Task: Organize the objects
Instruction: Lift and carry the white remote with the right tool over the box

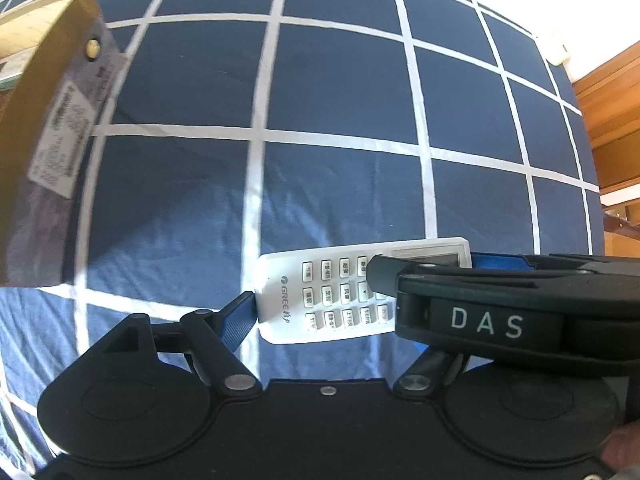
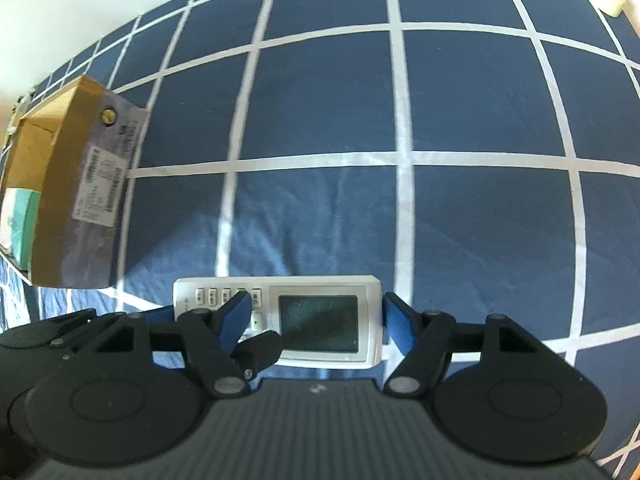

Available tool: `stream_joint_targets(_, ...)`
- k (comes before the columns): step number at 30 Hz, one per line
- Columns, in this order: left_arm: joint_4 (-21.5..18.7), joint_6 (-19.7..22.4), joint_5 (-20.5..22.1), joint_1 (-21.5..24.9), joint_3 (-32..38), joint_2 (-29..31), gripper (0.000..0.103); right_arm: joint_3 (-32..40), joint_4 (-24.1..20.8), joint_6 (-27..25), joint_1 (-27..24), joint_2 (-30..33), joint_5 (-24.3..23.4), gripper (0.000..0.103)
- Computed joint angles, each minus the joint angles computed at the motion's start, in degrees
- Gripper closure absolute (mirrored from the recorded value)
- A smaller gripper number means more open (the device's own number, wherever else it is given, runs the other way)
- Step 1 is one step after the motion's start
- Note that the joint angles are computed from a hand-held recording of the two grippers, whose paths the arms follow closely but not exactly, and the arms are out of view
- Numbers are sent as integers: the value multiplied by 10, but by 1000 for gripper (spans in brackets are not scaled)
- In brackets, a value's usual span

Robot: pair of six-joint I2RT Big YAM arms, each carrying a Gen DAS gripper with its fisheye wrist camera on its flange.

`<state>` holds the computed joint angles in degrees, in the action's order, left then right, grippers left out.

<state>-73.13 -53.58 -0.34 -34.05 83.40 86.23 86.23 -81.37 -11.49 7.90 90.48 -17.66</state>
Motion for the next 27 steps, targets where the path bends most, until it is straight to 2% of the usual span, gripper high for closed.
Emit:
stream_joint_targets(7,-20,28,-21,11,-24,-54,28,-21,20,47,35,-43,-9,32)
stream_joint_targets(14,-46,90,-23,47,-41,-110,28,-16,34,122,88,-69,0,32)
stream_joint_targets(27,-90,283,4,175,-67,-203,28,15,78,319,226,-84,53,32)
